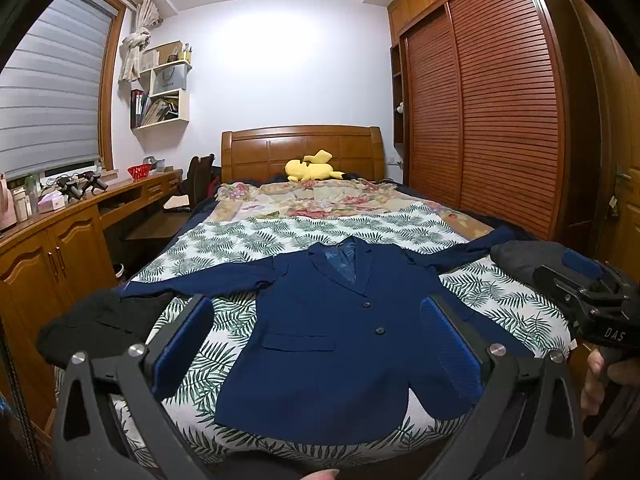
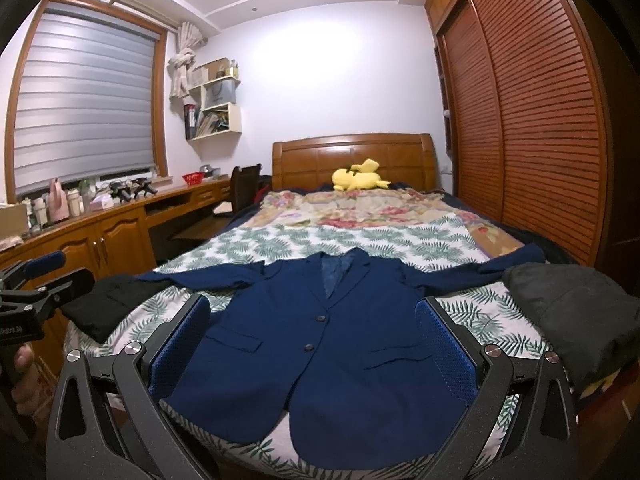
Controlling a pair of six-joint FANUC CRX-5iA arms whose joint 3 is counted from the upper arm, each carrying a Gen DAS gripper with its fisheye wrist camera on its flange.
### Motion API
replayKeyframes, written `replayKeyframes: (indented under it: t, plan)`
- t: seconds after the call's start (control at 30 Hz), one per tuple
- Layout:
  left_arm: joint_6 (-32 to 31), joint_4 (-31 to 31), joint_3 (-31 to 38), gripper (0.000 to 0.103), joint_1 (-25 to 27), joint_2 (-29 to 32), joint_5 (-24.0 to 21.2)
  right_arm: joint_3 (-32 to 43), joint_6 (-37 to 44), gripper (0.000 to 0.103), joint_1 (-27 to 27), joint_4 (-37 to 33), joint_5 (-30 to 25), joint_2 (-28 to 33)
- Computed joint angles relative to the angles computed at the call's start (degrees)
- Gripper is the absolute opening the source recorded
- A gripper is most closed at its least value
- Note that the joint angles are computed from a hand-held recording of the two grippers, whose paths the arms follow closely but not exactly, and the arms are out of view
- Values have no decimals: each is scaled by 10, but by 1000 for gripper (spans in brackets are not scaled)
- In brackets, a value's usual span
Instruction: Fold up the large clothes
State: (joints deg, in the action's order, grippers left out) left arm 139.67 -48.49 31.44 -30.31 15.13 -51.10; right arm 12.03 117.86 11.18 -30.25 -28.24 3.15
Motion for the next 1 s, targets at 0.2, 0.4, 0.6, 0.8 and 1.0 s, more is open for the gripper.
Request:
replayKeyframes:
  t: [0.2,0.4,0.6,0.8,1.0]
  plan:
    - [-10,19,8,103,14,13,-6,-1,-9,103,5,11,-7,5]
    - [-25,51,8,103,41,28,-5,20,-16,103,19,40,-15,31]
    - [-54,110,-6,103,80,36,17,75,13,103,25,30,-43,81]
    - [-72,144,8,103,104,59,7,136,21,103,28,19,-72,133]
    - [-70,157,24,103,119,76,-14,189,22,103,29,16,-108,174]
